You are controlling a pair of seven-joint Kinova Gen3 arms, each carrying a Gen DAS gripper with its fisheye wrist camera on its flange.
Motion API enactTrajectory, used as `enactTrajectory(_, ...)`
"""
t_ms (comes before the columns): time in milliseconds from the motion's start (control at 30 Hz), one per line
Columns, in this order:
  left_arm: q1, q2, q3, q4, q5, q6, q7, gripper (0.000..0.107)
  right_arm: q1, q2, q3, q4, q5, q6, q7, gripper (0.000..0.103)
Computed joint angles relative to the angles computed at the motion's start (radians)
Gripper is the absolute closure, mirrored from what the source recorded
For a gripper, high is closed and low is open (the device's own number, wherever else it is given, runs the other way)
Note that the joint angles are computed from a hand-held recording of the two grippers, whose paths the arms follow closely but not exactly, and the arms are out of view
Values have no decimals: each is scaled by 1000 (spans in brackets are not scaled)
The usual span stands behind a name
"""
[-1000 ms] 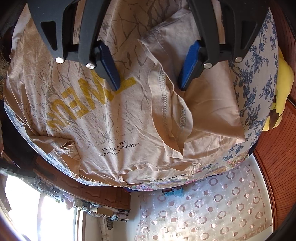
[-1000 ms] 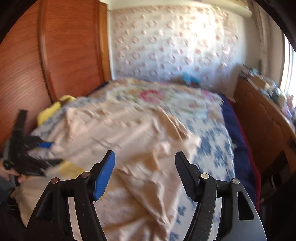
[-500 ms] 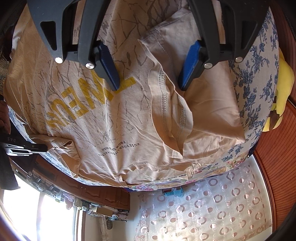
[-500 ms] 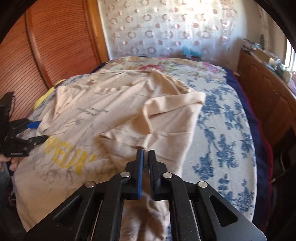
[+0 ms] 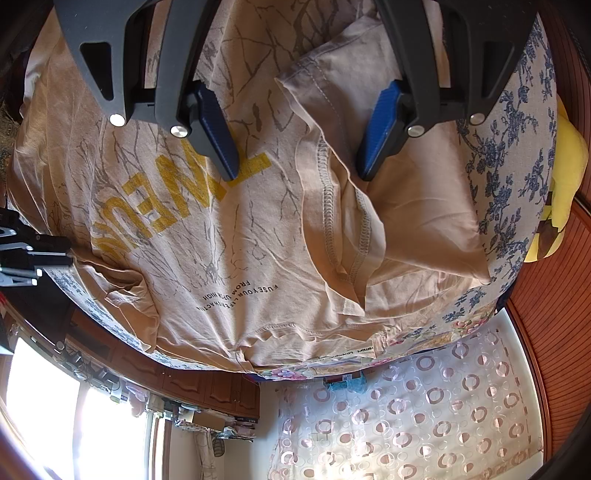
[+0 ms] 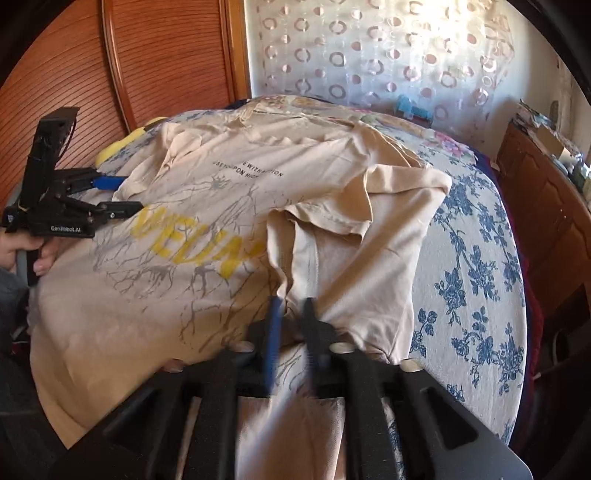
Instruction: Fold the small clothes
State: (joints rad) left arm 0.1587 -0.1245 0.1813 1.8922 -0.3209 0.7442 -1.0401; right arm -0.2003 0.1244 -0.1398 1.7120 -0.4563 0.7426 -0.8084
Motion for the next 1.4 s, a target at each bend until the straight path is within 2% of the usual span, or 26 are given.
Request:
enactTrajectory(67,0,1,1,-1,-2,0,2,41,10,-2,3,-5,-30,-14,1,58)
enactTrajectory(133,0,1,-1,-2,2,1,-2,41,16,6,5,-27,-47,-17,-5,58)
enactTrajectory(300,2,-2,-13,-1,27,-1,-29,41,-7,95,9,-140,27,-16,-107,59)
enactTrajectory(333,3,-3,-18,-6,41,7,-51,41,-18,121,13,-168,60,-10,-142,61)
enactTrajectory(367,2,-10,-22,-5,49,4,-62,41,-30,147,18,-198,95,3,-181,68)
enactTrajectory(433,-5,-33,-33,4,68,-15,-88,41,-36,190,15,-247,132,29,-225,71)
enactTrajectory(567,-24,-86,-80,18,162,-64,-171,41,0,247,-29,-323,118,93,-195,99)
enactTrajectory(633,-45,-111,-89,26,188,-92,-200,41,11,258,-48,-347,102,107,-164,100)
enactTrajectory(767,-116,-121,-53,14,142,-105,-174,41,6,297,-70,-434,71,157,-127,102)
enactTrajectory(933,-146,-106,-106,13,186,-137,-223,41,-79,365,-52,-566,124,181,-174,101)
enactTrajectory(967,-157,-97,-110,11,186,-136,-226,41,-95,375,-49,-580,139,169,-183,100)
enactTrajectory(1033,-168,-78,-129,4,201,-135,-249,41,-102,393,-56,-608,147,162,-186,64)
enactTrajectory(1067,-172,-69,-138,0,210,-133,-259,41,-101,397,-58,-613,147,152,-188,32)
enactTrajectory(1100,-177,-58,-150,-5,223,-128,-272,41,-101,395,-57,-610,149,135,-195,28)
enactTrajectory(1233,-195,-26,-173,-21,253,-119,-321,41,-67,366,-52,-578,141,101,-209,28)
enactTrajectory(1400,-222,17,-201,-44,294,-94,-370,41,-51,332,-3,-528,204,84,-273,27)
